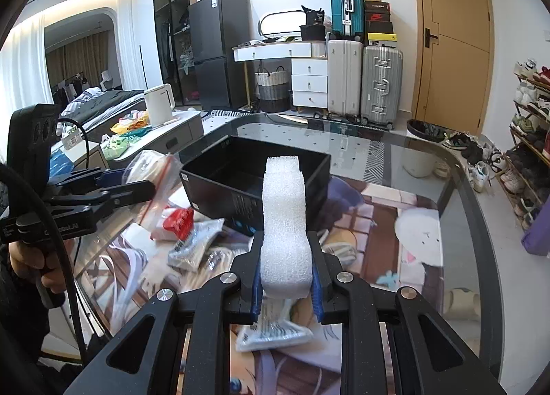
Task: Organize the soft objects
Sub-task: 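Lift the rope coil and foam block and carry both over the black box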
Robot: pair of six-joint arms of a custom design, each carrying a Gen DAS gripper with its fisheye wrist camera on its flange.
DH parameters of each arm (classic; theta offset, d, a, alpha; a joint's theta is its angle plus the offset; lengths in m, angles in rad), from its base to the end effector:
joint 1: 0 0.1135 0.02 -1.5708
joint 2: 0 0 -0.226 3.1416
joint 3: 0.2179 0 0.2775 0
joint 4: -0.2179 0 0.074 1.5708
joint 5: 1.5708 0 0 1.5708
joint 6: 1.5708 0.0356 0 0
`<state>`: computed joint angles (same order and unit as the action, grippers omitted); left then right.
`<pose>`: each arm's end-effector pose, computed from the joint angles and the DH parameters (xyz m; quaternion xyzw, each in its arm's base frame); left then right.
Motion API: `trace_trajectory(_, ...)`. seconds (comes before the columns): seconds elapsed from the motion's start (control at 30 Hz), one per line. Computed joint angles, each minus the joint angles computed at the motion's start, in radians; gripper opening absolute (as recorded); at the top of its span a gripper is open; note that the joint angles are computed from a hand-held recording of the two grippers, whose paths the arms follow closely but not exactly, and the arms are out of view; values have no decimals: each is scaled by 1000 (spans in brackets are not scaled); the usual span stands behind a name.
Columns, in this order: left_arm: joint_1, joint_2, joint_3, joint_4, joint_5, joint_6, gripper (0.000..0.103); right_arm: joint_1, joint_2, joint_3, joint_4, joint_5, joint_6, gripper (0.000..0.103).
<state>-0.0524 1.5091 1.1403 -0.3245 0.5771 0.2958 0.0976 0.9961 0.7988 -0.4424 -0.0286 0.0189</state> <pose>0.3588 -0.0383 0.2310 0.2694 0.8338 -0.2063 0.4355 0.2612 0.0266 0.2435 -0.0416 0.8925 0.0389 0.4474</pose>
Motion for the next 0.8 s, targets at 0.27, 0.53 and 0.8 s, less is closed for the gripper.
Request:
trace_trajectory(0.27, -36, 63, 79, 7, -45, -48, 46, -1, 108, 101, 20, -24, -11, 22)
trace_trajectory(0.53, -84, 139, 155, 12, -96, -69, 46, -5, 221, 197, 43, -38, -3, 22)
trace_trajectory(0.8, -120, 205, 224, 9, -153, -86, 46, -15, 331, 280, 60, -58, 4, 22)
